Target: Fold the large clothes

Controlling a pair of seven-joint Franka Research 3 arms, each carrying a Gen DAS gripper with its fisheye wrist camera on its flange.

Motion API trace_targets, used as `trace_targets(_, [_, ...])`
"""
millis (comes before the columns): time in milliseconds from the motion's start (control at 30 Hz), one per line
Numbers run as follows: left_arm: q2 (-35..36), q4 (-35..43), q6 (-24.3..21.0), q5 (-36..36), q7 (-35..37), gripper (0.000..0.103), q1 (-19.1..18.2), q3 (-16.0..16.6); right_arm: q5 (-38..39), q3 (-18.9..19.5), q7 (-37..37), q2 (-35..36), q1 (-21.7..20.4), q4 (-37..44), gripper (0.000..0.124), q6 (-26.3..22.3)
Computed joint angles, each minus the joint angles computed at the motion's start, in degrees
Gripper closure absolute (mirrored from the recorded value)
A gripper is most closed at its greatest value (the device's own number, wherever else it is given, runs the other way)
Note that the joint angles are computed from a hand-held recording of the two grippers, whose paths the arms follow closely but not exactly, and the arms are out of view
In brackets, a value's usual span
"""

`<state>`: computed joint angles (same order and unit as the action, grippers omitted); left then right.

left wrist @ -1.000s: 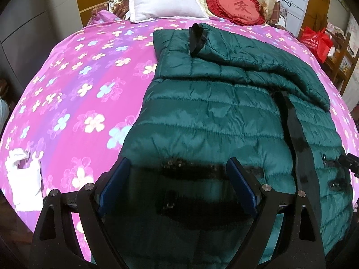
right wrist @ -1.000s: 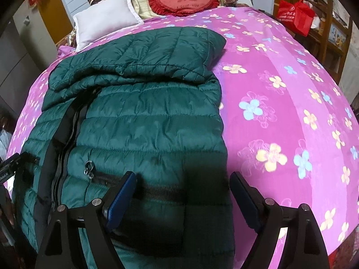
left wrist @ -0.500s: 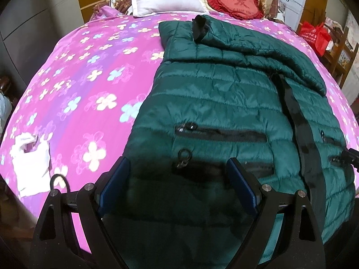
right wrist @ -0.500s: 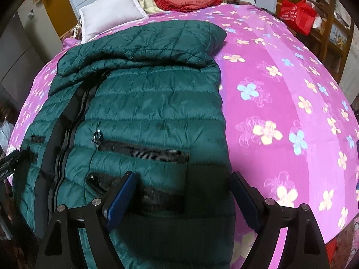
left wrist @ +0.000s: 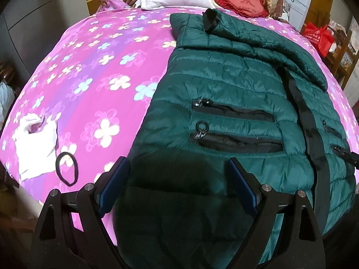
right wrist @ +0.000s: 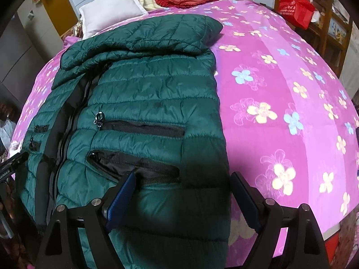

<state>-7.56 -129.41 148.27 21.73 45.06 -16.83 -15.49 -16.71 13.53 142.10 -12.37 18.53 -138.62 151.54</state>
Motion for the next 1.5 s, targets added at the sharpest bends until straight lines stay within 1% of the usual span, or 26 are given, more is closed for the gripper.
trace_targets(100, [-0.97, -1.27, 0.28, -1.95, 1.08, 0.015, -0.21, 0.44, 0.80, -0.12, -0.40, -0.53, 0.30, -0.72, 0.039, 0.19])
trace_targets(233, [-2.62, -3.21, 1.09, -6.43, 3.51, 0.015, -0.56, 1.40, 2.19, -0.12, -1.64, -1.19, 0.74, -1.61, 0.038, 0.12])
trace_targets(333, [-4.16, -5.13, 2.09, -12.44, 7.44, 0.015, -1.28, 2.96, 3.57, -0.08, -2.40, -2.16, 1.05, -2.82, 0.038, 0.57])
trace_targets(433, [-5.64, -6.99, 1.87, -18.20, 10.47, 0.015, -1.68, 4.25, 4.94, 0.17, -3.04, -3.30, 1.18, -4.10, 0.038, 1.15])
trace_targets(567, [-7.60, -9.79, 2.52, -23.89, 12.50, 0.015, -1.98, 5.50, 7.52, 0.17, -4.69, -4.21, 1.63, -5.50, 0.035, 1.32])
trace_targets(667, [-8.66, -11.19, 3.20, -26.11, 13.28, 0.015, -2.12, 5.65, 9.89, -0.12, -6.40, -4.86, 2.12, -6.62, 0.034, 1.65])
trace_targets(767, [-8.61, -11.43, 3.14, -26.93, 14.46, 0.015, -2.48, 5.54, 13.19, -0.77, -8.91, -5.76, 3.01, -7.91, 0.034, 2.29])
trace_targets(867, [-8.36, -11.32, 3.31, -24.15, 13.51, 0.014, -1.60, 4.22, 18.80, -2.33, -12.93, -6.63, 4.98, -9.68, 0.033, 4.27])
trace_targets(1000, [-7.77, -10.82, 3.08, -23.45, 13.20, 0.014, -1.67, 4.00, 20.32, -1.08, -15.31, -7.17, 4.84, -10.07, 0.031, 4.12])
trace_targets(1167, [-7.96, -10.58, 1.58, -23.65, 14.30, 0.014, -2.51, 3.73, 26.48, -2.53, -21.54, -7.56, 7.96, -10.56, 0.031, 4.79])
trace_targets(1333, [-7.25, -9.65, 0.53, -22.28, 12.93, 0.014, -2.10, 3.19, 30.01, -2.48, -24.37, -7.36, 8.32, -11.41, 0.029, 8.11])
trace_targets(1400, [-7.05, -9.40, 0.30, -21.90, 12.62, 0.013, -2.05, 3.07, 32.05, -3.03, -25.66, -7.20, 8.94, -11.71, 0.029, 9.60])
trace_targets(1500, [-6.93, -9.31, 0.30, -21.66, 12.56, 0.013, -2.07, 3.08, 36.54, -4.51, -29.00, -6.69, 11.08, -12.13, 0.029, 13.09])
